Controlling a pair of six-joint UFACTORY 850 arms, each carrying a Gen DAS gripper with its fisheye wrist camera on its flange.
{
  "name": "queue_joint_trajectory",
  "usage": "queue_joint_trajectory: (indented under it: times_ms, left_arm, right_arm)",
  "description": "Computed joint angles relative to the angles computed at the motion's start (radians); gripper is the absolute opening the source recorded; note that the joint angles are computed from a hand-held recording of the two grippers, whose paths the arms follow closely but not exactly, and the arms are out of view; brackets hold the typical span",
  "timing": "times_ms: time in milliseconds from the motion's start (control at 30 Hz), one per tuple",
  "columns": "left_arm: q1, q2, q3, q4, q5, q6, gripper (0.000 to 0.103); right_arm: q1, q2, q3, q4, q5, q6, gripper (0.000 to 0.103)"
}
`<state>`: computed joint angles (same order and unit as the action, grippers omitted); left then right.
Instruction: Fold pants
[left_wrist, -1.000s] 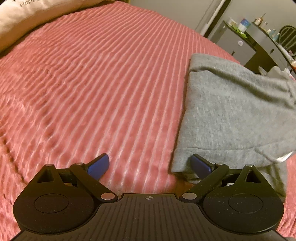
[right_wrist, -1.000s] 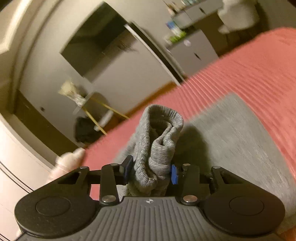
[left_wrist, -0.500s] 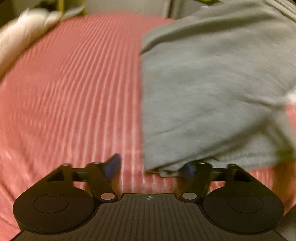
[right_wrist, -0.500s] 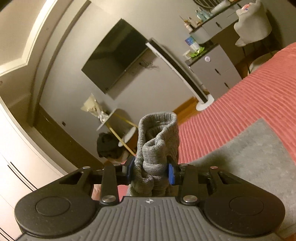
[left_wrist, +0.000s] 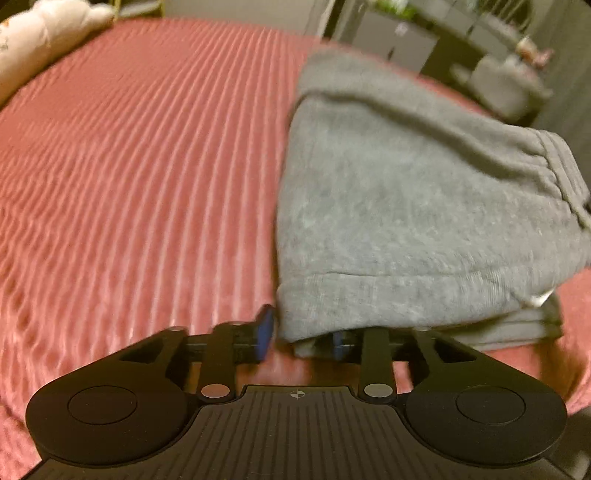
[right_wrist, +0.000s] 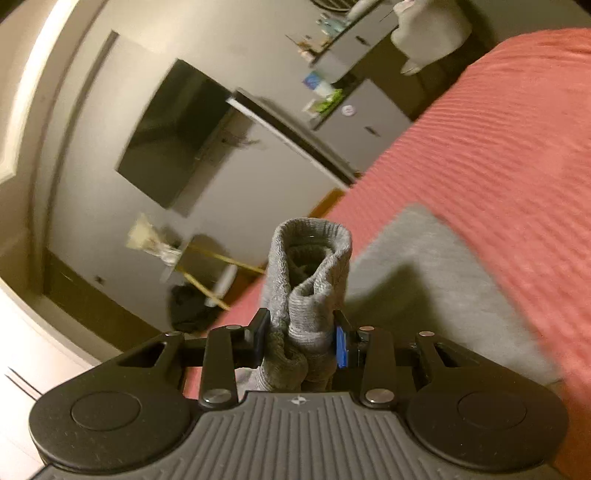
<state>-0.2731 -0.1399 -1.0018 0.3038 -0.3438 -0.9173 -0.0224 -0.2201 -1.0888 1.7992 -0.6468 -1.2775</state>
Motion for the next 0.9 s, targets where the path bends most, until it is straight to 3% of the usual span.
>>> queue_joint_trajectory:
  times_ms: [67,133,300,367,533,600,733,900]
  left_arm:
    - [0.013,0.005,0.007,-0.029,0.01,0.027,0.051]
    - [0.014,0.006,0.008,-0.056,0.015,0.036,0.056]
    - [0.007,-0.014,-0.031,-0.067,-0.051,0.067,0.066]
    - [-0.005,-0.035,-0.07,0.0,-0.115,0.032,0.07]
    - [-0.013,-0.079,-0.158,-0.005,-0.221,0.05,0.07]
    - [-0.02,-0.099,-0.192,0.001,-0.26,0.045,0.07]
    - [-0.044,-0.134,-0.242,0.051,-0.328,0.0,0.071]
    - [-0.057,-0.162,-0.275,0.068,-0.329,-0.117,0.071]
  right_arm:
    - [0.016,0.006,0.01,-0.058,0.166,0.002,0.041]
    - [0.006,0.016,0.038,-0.022,0.219,-0.062,0.041]
    - [-0.065,-0.04,0.023,-0.08,-0.055,0.123,0.051]
    - [-0.063,-0.055,0.017,-0.093,-0.109,0.131,0.058]
    - [-0.045,-0.072,0.011,-0.166,-0.106,0.142,0.078]
    - [-0.047,-0.083,-0.007,-0.217,-0.11,0.199,0.079]
    - [-0.066,-0.095,-0.004,-0.163,-0.147,0.202,0.079]
    - [-0.053,-0.123,-0.029,-0.151,-0.159,0.181,0.08]
